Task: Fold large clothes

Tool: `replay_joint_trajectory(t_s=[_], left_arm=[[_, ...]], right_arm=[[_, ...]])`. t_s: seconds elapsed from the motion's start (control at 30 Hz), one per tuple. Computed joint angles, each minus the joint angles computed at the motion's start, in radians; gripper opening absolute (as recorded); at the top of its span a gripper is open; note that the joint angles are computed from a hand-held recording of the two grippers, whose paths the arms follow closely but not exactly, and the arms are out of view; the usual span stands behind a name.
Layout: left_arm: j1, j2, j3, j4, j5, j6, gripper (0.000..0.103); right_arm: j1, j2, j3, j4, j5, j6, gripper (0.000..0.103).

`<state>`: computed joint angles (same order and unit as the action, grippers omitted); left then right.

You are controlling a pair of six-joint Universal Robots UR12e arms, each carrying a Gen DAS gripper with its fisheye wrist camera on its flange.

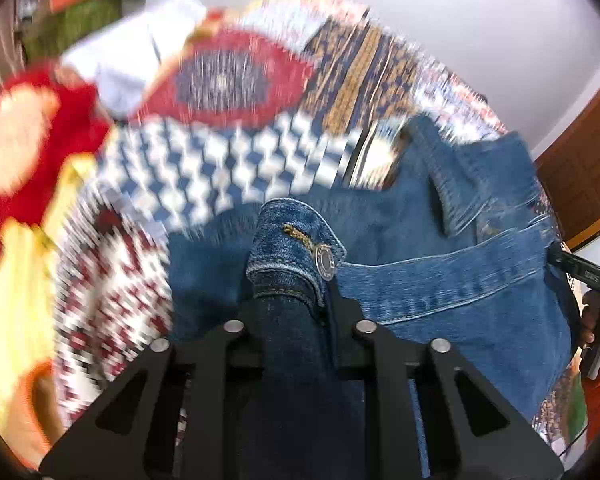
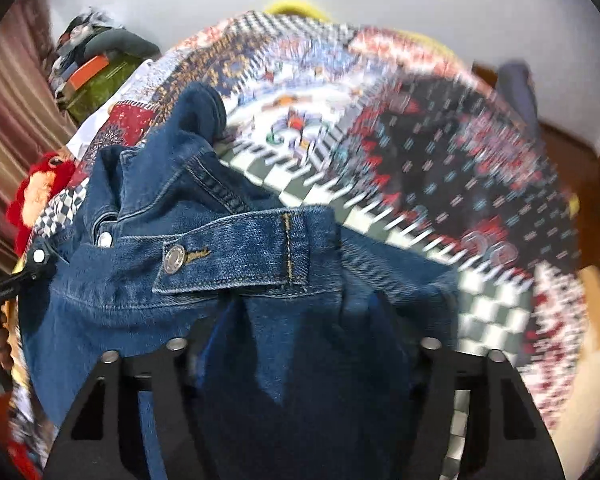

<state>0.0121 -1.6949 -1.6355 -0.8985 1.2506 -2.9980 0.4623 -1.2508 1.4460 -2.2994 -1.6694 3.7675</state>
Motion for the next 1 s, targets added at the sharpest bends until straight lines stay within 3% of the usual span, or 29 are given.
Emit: replay_joint_trajectory(t_s=[0.1,0.27,0.4,0.57,0.67,0.73,0.83,0.93,1.0], left_arm=[[-0.006,0.025,-0.012,0.085,0.022,0.016,0.018],[-0.001,0.048,-0.002,0.138,-0.006,0.031,0.018],[-0.01,0.027,0.016,0.188,0.013,0.031,0.018],[-0.033,-0.029,0.039,0.138,0.085,0.057,0.022],[-0.042,-0.076,0.054,0.081,0.125,0.064,0.031],[-0.045,-0.092,0.051,0.071,0.149,0.066,0.046],[-0.043,-0.093,0.036,0.096,0.146,0.082,0.051],[-0.045,-0.083,0.035,0.088,0.17,0.118,0.059],[-0.045,-0.066,0.029,0.086,0.19,0.158,0.065]], right_arm=[[0.008,-0.008,0.02,-0.068,-0.044,0.008,0.024],[0.041,-0.026,0.026,-0.161,-0.181,-0.041,0.018],[0.054,-0.019,-0.005,-0.145,-0.26,-0.08,0.018],[0.048,0.011,-0.033,-0.04,-0.281,-0.06,0.018],[0.051,0.036,-0.037,0.009,-0.294,-0.06,0.018],[0.05,0.037,-0.03,0.002,-0.298,-0.064,0.018],[0.041,0.026,-0.019,0.001,-0.262,-0.059,0.019],[0.049,0.021,-0.03,0.083,-0.31,-0.052,0.04],[0.053,0.005,-0.016,0.093,-0.317,-0.072,0.046]])
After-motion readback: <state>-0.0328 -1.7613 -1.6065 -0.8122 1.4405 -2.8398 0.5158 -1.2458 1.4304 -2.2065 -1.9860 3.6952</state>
